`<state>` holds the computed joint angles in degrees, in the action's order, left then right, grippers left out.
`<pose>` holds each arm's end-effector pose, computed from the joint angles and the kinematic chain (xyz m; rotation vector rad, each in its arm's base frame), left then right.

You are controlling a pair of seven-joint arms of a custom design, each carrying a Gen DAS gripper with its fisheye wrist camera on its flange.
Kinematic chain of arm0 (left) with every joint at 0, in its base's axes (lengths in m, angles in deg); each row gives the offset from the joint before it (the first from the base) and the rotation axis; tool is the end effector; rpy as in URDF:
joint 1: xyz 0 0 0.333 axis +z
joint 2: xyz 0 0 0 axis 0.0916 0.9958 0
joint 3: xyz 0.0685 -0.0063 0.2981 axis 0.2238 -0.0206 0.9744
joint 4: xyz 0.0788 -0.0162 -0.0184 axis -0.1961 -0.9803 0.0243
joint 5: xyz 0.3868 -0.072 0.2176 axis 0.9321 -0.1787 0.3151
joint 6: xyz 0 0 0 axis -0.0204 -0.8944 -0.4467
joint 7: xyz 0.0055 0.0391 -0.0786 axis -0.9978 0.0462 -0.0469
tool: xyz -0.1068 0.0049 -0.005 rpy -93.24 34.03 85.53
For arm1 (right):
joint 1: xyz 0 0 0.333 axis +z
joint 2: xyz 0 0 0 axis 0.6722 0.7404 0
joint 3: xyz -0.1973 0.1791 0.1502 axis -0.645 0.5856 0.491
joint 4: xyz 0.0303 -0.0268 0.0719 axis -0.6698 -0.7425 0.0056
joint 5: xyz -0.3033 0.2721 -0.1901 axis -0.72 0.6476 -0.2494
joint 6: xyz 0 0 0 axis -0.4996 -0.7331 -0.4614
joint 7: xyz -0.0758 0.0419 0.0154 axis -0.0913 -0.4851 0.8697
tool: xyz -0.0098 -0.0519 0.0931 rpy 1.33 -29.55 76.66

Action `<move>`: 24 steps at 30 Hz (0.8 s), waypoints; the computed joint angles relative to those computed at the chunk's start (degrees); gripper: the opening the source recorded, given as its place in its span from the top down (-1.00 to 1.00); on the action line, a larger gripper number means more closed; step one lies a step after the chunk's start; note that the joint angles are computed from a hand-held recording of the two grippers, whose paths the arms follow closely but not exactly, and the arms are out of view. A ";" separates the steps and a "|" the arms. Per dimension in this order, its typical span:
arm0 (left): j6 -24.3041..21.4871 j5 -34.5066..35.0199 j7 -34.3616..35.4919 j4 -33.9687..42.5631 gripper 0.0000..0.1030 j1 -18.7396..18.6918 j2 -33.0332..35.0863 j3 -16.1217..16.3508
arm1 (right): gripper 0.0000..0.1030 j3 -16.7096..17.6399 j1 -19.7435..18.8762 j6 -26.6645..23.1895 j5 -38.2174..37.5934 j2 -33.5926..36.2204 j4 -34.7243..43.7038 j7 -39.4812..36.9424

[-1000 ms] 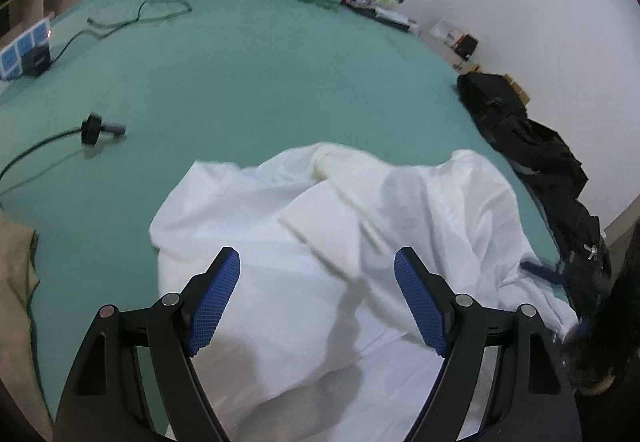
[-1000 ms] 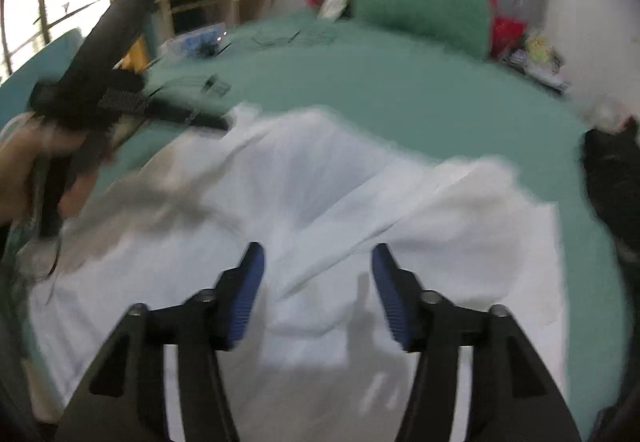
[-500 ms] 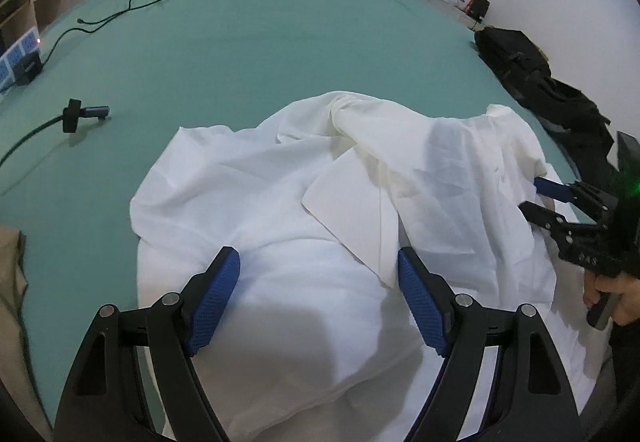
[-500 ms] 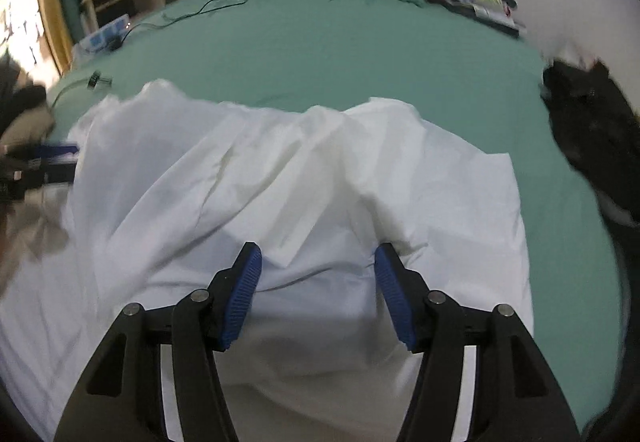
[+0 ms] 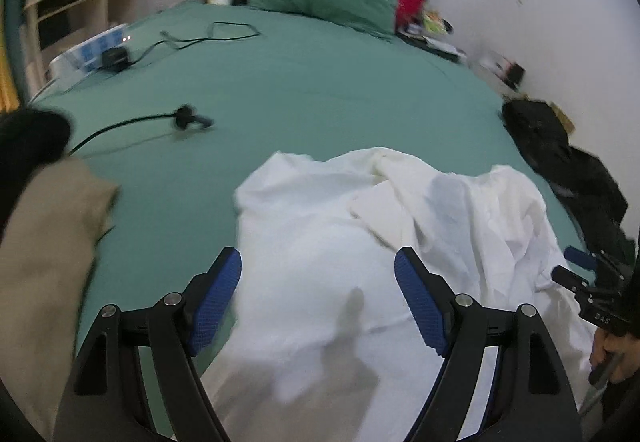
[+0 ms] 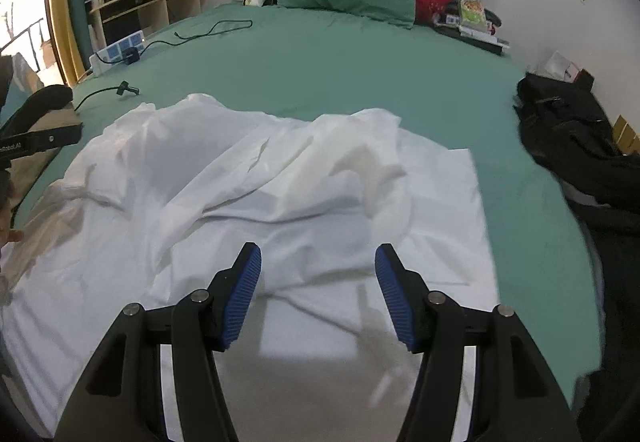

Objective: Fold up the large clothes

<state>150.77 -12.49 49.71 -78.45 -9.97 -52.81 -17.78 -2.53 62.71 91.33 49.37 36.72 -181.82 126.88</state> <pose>0.3478 -0.3107 0.5841 -2.1352 1.4179 -0.8313 0.5013 0.1531 0.5122 -2.2148 1.0903 -0.4846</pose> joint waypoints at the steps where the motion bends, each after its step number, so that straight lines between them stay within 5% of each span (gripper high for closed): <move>1: -1.10 -0.47 -0.33 -0.54 -0.60 -0.46 -1.31 0.06 | -0.16 -0.19 -0.30 -0.56 -0.04 -1.24 -0.53 0.13; 10: -19.81 -4.96 -2.28 -4.24 -0.60 -5.71 -16.80 -1.24 | -0.16 -2.18 -5.36 -6.43 -6.07 -11.58 -5.75 -1.44; 13: -25.35 -7.01 -4.71 -4.50 -0.60 -7.07 -19.99 -2.46 | -0.16 -1.46 -9.66 -10.56 -9.62 -13.76 -6.04 1.37; 17: -26.19 -9.89 -7.70 -6.14 -0.60 -9.80 -21.65 -3.55 | -0.18 -2.49 -13.87 -18.70 -13.33 -16.15 -5.68 4.21; 24: -28.19 -13.25 -8.17 -8.31 -0.60 -14.22 -17.75 -3.83 | -0.19 -5.71 -18.81 -25.10 -12.62 -13.08 -3.48 9.14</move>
<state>122.57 -25.74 41.54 -86.76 -24.19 -70.56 -21.61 -8.24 43.90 66.23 36.75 23.64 -185.29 136.02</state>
